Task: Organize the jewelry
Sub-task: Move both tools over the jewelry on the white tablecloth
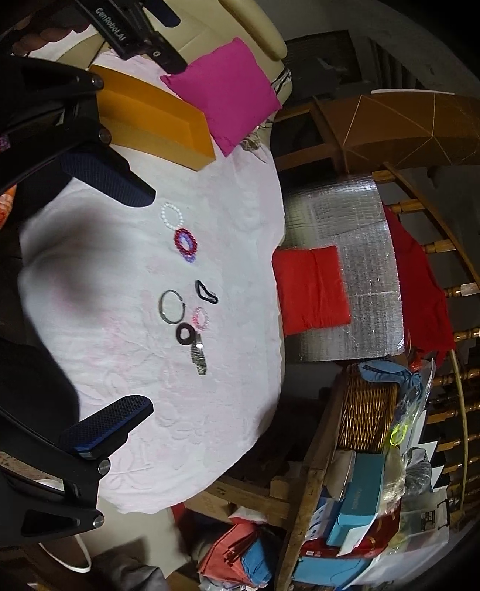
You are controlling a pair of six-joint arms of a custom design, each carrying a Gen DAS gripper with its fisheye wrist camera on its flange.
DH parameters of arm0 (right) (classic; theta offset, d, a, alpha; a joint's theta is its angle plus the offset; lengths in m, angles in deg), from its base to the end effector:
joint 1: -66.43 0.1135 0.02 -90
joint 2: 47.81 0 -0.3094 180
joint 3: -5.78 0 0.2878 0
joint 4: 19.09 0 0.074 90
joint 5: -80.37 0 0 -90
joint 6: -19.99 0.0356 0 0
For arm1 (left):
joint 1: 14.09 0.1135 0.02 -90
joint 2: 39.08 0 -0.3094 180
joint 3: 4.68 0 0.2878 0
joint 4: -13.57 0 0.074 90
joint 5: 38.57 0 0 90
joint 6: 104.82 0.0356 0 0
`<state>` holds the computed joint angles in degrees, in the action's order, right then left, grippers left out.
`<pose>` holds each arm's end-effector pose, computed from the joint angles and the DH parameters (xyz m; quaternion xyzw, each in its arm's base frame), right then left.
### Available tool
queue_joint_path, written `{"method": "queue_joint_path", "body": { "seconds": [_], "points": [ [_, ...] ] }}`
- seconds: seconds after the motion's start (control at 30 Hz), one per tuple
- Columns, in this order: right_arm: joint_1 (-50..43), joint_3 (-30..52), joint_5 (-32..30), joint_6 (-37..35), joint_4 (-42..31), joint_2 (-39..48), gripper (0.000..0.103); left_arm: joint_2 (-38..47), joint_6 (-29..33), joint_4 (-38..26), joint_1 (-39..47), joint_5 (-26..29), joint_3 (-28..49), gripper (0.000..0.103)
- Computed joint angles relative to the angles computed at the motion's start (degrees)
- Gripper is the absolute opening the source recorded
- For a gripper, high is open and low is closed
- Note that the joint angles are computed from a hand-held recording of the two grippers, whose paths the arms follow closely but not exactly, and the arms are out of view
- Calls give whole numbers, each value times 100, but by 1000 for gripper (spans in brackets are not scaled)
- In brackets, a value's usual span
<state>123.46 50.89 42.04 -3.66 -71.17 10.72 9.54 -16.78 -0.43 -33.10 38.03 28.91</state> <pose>0.1204 0.1344 0.2232 0.1636 0.8691 -0.0338 0.4655 0.1808 -0.0536 0.2183 0.0683 0.8552 0.0072 0.5137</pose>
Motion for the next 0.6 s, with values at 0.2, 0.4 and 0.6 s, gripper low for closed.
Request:
{"method": "queue_joint_path", "body": {
  "seconds": [0.2, 0.4, 0.6],
  "points": [
    [-834, -298, -373, -1031, 839, -250, 103, 858, -23, 446, -343, -205, 202, 103],
    [-2039, -725, -1147, -2205, 1925, -509, 103, 1696, 8, 826, -443, -118, 445, 103],
    [-3686, -1291, -2629, -3257, 3360, -217, 103, 2856, -44, 1175, -400, 410, 692, 103]
  ]
}}
